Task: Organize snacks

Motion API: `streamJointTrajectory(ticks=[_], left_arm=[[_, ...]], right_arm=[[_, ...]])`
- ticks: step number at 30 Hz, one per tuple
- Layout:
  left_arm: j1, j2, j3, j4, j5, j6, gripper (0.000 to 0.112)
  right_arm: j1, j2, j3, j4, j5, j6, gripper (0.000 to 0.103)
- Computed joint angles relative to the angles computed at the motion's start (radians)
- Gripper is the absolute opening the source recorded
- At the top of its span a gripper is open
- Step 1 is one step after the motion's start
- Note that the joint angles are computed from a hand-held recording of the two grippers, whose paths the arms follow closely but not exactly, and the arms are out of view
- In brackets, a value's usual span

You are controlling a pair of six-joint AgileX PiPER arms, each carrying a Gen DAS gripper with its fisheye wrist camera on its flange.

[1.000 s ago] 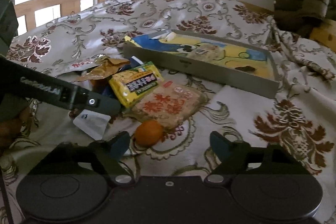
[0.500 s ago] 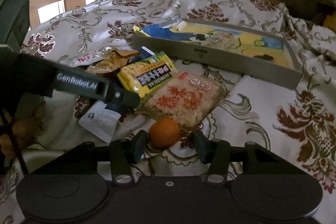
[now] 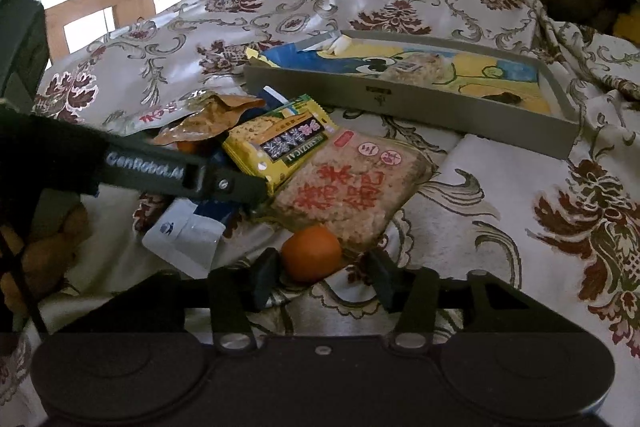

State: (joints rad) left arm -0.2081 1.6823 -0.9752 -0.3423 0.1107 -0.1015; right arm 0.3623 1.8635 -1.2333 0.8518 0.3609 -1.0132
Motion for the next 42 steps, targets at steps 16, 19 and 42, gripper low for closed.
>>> streamJointTrajectory(ticks=[16,19,42], left_arm=[[0.001,0.01,-0.024,0.154,0.045,-0.187,0.024],[-0.007,-0.004,-0.029,0.214,0.079,-0.243,0.021],[-0.017,-0.274,0.104,-0.018,0.298,-0.269,0.014]], right_arm=[[-0.003,0.002,0.007,0.088,0.01,-0.066,0.036],[-0.003,-0.003,0.005,0.066,0.014,-0.041,0.036],[-0.042,-0.14,0.055,-0.07,0.096,0.109,0.035]])
